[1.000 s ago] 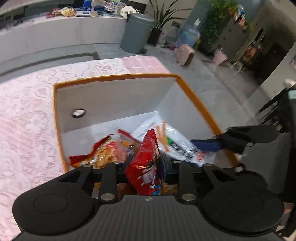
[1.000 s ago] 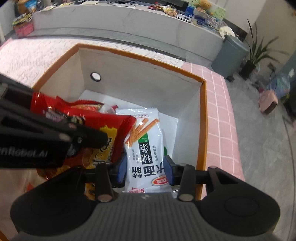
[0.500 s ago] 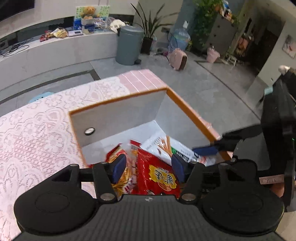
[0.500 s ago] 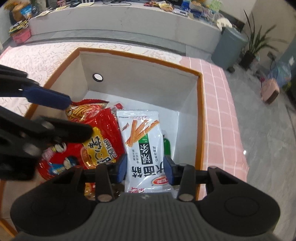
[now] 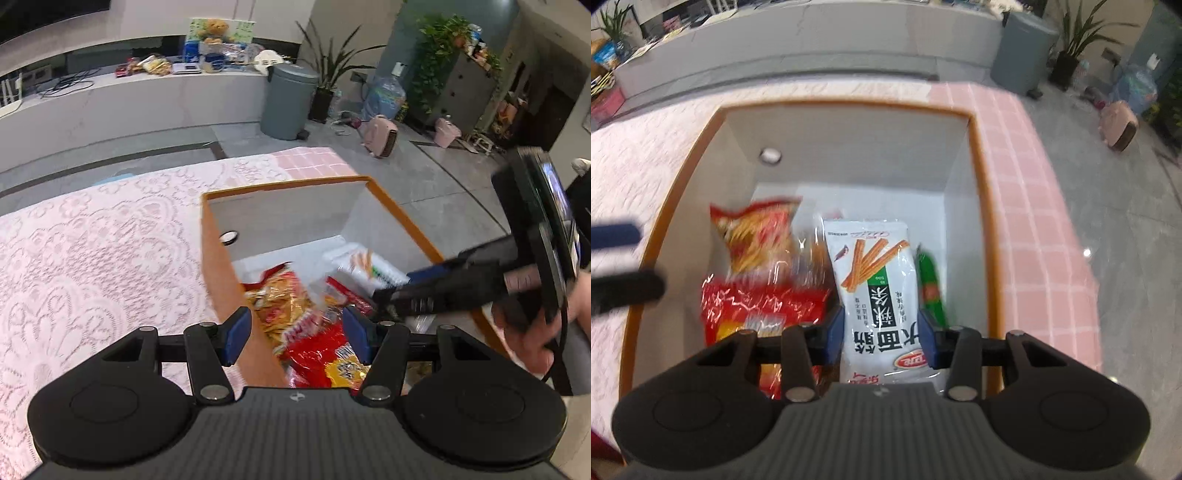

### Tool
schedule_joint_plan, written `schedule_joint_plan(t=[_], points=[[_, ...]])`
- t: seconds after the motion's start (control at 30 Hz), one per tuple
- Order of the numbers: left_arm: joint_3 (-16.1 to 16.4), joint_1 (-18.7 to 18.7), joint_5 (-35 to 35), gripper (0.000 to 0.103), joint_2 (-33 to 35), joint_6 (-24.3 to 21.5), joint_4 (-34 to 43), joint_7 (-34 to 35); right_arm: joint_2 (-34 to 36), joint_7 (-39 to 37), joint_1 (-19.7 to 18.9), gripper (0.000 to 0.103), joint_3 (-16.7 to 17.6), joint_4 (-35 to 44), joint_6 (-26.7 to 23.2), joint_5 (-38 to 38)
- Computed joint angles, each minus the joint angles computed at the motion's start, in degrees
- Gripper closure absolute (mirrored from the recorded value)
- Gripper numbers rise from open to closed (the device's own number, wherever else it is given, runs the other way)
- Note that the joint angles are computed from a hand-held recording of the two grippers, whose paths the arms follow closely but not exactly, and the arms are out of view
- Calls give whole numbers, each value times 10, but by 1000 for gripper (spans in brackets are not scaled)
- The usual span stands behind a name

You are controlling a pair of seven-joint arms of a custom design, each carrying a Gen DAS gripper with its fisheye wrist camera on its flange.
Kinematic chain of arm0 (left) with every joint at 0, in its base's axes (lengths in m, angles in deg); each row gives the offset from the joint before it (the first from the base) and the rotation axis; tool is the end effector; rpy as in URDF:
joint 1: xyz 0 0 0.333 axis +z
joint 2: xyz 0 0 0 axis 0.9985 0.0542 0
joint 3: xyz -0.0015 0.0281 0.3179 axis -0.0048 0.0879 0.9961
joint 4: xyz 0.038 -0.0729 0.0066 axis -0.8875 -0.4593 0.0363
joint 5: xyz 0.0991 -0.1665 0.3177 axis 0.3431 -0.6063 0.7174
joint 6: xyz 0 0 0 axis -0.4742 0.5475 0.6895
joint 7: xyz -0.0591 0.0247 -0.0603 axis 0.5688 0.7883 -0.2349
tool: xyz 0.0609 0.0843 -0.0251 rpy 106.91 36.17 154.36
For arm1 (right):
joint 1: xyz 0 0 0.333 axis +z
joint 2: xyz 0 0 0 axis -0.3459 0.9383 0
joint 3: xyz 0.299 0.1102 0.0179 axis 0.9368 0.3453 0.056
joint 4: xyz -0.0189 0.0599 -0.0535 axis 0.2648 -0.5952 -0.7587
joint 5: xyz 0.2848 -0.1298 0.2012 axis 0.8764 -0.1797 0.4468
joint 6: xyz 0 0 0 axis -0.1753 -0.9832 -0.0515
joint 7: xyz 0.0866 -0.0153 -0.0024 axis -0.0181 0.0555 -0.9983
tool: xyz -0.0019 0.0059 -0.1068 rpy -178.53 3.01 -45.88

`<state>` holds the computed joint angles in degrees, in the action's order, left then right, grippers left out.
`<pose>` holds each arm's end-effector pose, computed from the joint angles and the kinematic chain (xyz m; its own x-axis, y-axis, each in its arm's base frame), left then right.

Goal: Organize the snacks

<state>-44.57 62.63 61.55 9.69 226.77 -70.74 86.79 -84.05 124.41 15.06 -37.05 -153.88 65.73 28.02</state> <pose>0.4344 -0.3975 0.4830 -0.5989 -0.7676 0.2281 -0.7002 0.3638 -0.6142 0.3895 0.4052 0.4609 -0.1435 -0.9893 0.0282 -0.9083 0.1203 -0.4006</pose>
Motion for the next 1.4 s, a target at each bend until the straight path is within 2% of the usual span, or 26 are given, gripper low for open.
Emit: schedule_joint_plan(t=[0.07, 0.3, 0.5, 0.57, 0.73, 1.0, 1.07, 1.13, 1.27, 1.3, 1.37, 1.4], points=[[7, -2, 26, 36, 1, -4, 3, -26, 14, 4, -1, 61, -3, 15, -11, -2], [9, 4, 34, 36, 3, -2, 1, -40, 61, 6, 10, 60, -16, 65, -32, -25], [9, 7, 30, 36, -10, -4, -14, -33, 66, 3, 12, 56, -25, 71, -24, -13], [11, 7, 35, 36, -16, -3, -19, -37, 60, 4, 13, 50, -24, 67, -26, -13], [13, 3, 29, 36, -50, 11, -48, -16, 31, 29, 17, 42, -17, 53, -18, -24], [33, -26, 16, 34, -144, 64, -133, 13, -24, 74, 38, 41, 21, 43, -35, -67], [35, -30, 24, 29, -173, 84, -160, 1, -40, 99, 46, 39, 35, 40, -42, -88], [21, -18, 57, 28, -203, 110, -189, -35, -56, 131, 56, 39, 52, 37, -52, -119], [24, -24, 90, 23, -255, 155, -241, -70, -63, 189, 80, 38, 88, 52, -103, -194], [25, -25, 96, 22, -269, 165, -254, -79, -62, 207, 89, 36, 98, 56, -118, -217], [32, -33, 106, 20, -291, 177, -275, -92, -59, 235, 103, 23, 108, 62, -137, -250], [38, -39, 112, 19, -301, 179, -284, -97, -57, 249, 111, 23, 112, 63, -146, -266]])
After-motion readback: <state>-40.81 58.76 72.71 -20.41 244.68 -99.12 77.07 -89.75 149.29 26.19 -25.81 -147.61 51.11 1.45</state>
